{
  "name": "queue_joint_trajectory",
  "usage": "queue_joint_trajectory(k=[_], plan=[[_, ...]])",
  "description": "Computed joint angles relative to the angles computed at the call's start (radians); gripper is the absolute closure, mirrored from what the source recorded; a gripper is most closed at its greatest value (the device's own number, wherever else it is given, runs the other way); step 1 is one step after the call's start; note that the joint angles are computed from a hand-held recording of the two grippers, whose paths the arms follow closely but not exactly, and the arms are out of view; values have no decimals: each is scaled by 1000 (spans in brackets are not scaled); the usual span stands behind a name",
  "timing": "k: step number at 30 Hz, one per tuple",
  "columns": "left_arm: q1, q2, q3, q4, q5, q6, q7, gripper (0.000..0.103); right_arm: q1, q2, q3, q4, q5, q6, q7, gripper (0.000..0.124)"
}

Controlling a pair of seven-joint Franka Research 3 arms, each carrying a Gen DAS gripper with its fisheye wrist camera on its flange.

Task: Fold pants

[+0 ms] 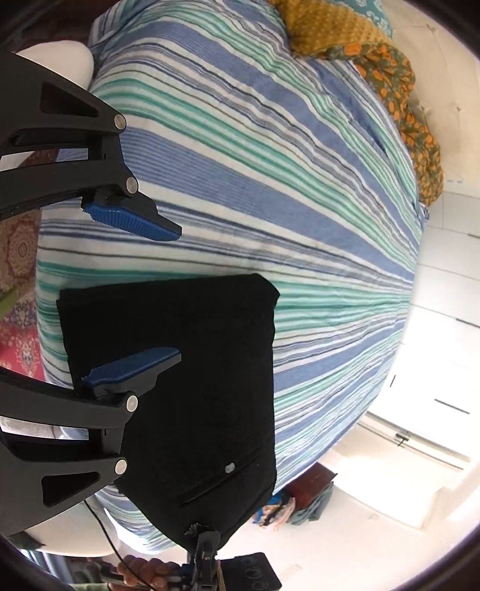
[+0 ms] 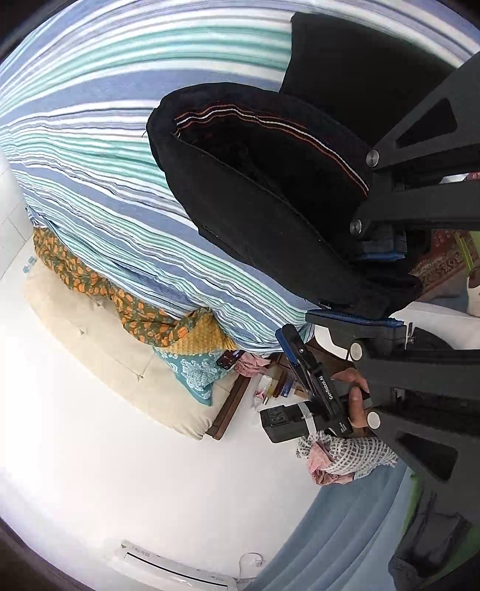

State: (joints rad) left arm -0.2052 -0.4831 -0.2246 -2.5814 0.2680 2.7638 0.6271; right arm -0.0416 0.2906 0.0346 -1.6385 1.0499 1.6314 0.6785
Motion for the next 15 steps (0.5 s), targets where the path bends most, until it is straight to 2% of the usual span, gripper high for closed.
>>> queue_joint_trajectory(k=[3,4,6,7,9,11,14,15], plan=[[-18,85,-20,58,13,-9,25,41,-21,-28,-36,-50,-66,33,-26,102],[-32,119,-22,79,10,-11,40,41,-18,-30,-47,-75,-102,71,-21,102],[-56,172,-20,113,1,-20,78,41,10,-41,-65,-146,-239,199,-5,100],[-59,200,-31,139,12,-46,88,41,15,-38,-69,-174,-284,240,-7,99],[-56,215,-49,164,47,-100,84,41,-20,-17,-67,-191,-215,220,-4,92],[-57,207,-55,165,69,-105,70,41,-44,-28,-67,-193,-165,204,22,82],[-59,200,-60,173,91,-124,59,41,-20,-130,-66,-244,-189,356,-28,80],[-55,208,-66,183,109,-135,53,41,-14,-156,-65,-250,-187,382,-54,80]])
